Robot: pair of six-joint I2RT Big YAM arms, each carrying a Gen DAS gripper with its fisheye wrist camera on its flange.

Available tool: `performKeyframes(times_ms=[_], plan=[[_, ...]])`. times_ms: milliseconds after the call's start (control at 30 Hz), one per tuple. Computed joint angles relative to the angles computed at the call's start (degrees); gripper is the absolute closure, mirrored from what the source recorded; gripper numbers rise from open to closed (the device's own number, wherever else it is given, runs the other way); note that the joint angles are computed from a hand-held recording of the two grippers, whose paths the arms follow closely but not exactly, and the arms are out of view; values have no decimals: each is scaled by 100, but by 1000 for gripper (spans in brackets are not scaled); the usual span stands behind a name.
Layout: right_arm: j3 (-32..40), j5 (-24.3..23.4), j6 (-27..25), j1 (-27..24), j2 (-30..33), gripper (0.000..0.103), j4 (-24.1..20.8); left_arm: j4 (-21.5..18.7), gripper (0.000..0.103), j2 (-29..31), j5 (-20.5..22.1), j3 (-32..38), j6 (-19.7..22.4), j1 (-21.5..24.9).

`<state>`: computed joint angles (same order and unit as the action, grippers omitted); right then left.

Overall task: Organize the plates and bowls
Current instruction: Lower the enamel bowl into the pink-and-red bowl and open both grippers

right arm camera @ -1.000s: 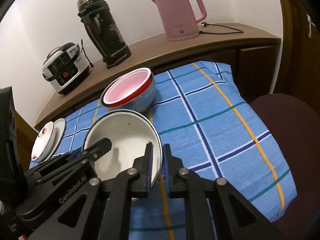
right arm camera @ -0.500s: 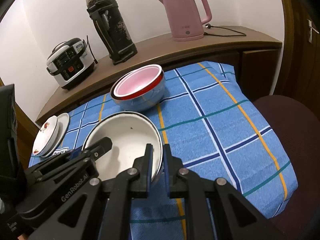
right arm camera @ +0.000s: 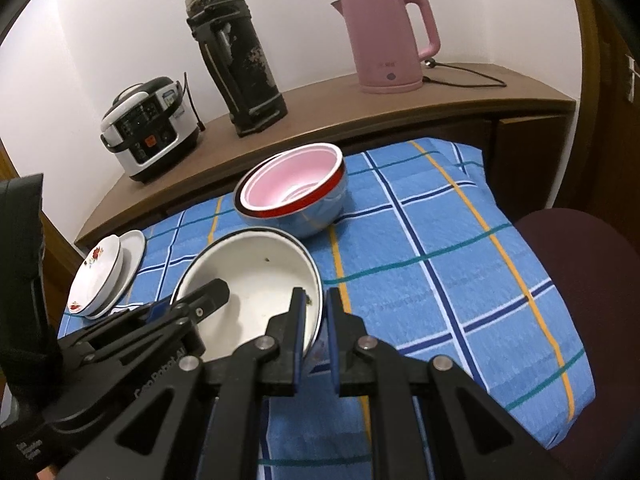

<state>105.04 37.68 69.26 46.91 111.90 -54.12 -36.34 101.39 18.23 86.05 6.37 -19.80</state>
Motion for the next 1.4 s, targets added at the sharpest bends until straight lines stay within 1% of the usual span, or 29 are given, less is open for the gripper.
performKeyframes(times_ms=[400, 600, 733, 833, 1133, 1300, 1400], plan=[[257, 99, -663, -279, 7, 93, 296, 33, 87, 250, -41, 589, -194, -21], [502, 234, -1025, -465, 77, 93, 349, -97, 87, 582, -62, 1198, -369, -72], [644, 209, -1188, -622, 161, 93, 383, -145, 87, 828, -83, 1621, -427, -121], [760, 139, -1297, -755, 256, 93, 391, -261, 87, 1035, -74, 1967, -491, -156], [870, -129, -1431, -1051, 463, 93, 455, -760, 87, 1745, -290, 3009, -646, -316], [988, -214, -1505, -1129, 583, 93, 409, -994, 86, 2034, -386, 3362, -664, -337], [1041, -248, -1521, -1154, 638, 93, 386, -1067, 86, 2131, -434, 3476, -658, -346]])
